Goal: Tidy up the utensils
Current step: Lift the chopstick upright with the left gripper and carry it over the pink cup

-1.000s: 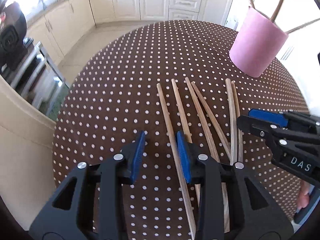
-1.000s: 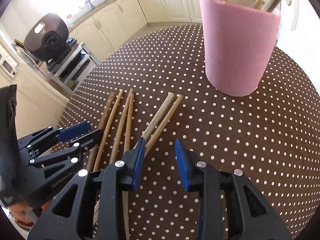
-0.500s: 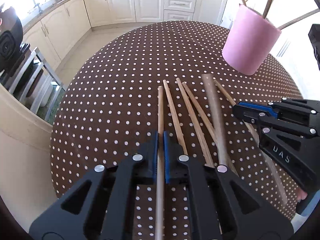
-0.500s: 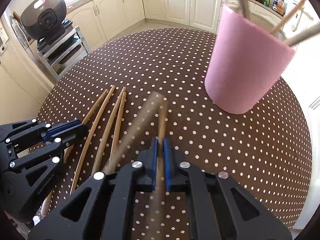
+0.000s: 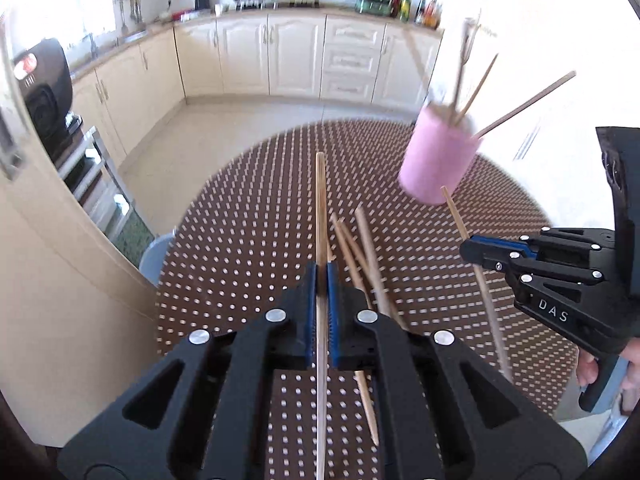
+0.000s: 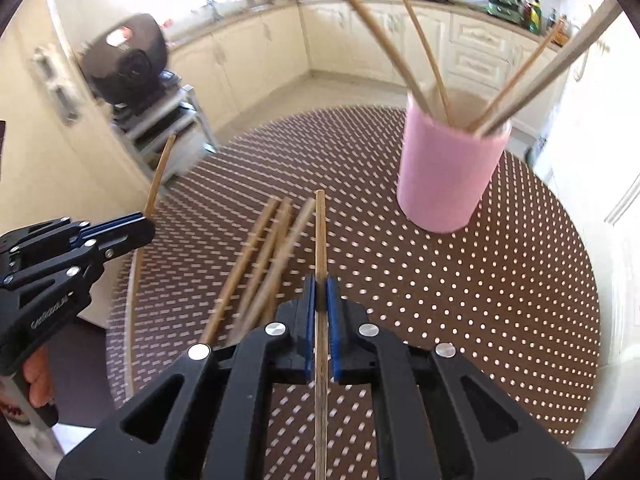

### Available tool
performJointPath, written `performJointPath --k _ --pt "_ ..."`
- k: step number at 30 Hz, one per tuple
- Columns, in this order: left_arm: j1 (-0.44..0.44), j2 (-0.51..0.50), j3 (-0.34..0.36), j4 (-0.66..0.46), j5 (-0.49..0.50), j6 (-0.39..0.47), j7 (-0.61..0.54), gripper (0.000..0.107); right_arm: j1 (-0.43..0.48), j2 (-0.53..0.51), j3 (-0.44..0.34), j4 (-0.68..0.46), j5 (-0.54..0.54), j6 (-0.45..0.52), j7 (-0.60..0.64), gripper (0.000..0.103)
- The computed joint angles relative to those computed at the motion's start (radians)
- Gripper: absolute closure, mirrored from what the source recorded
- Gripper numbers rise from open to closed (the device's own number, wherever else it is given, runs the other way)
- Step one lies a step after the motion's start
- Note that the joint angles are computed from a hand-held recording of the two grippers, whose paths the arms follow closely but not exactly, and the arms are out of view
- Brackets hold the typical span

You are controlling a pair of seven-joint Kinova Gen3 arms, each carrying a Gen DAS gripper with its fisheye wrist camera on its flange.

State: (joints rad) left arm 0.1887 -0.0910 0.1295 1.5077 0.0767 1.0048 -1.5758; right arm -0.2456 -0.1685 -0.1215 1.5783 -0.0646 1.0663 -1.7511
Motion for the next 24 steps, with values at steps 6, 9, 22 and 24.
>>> performJointPath --k 6,9,22,24 --pt "-0.005 -0.111 -0.003 0.01 0.026 -0.025 0.012 0.102 0.004 -0.102 0.001 -0.012 -0.01 0.008 0.023 0.098" --pt "-0.001 -0.155 -0.007 0.02 0.048 -0.05 0.01 0.102 0.007 -0.135 -0.003 -0.026 -0.007 0.002 0.025 0.098" --pt "0.046 -0.133 0.039 -0.069 0.082 -0.1 -0.004 0.102 0.061 -0.245 -0.02 -0.013 0.064 -0.161 0.056 0.098" --pt "0.047 -0.116 0.064 -0.088 0.058 -0.124 0.02 0.102 0.064 -0.249 -0.004 -0.007 0.06 -0.191 0.067 0.098"
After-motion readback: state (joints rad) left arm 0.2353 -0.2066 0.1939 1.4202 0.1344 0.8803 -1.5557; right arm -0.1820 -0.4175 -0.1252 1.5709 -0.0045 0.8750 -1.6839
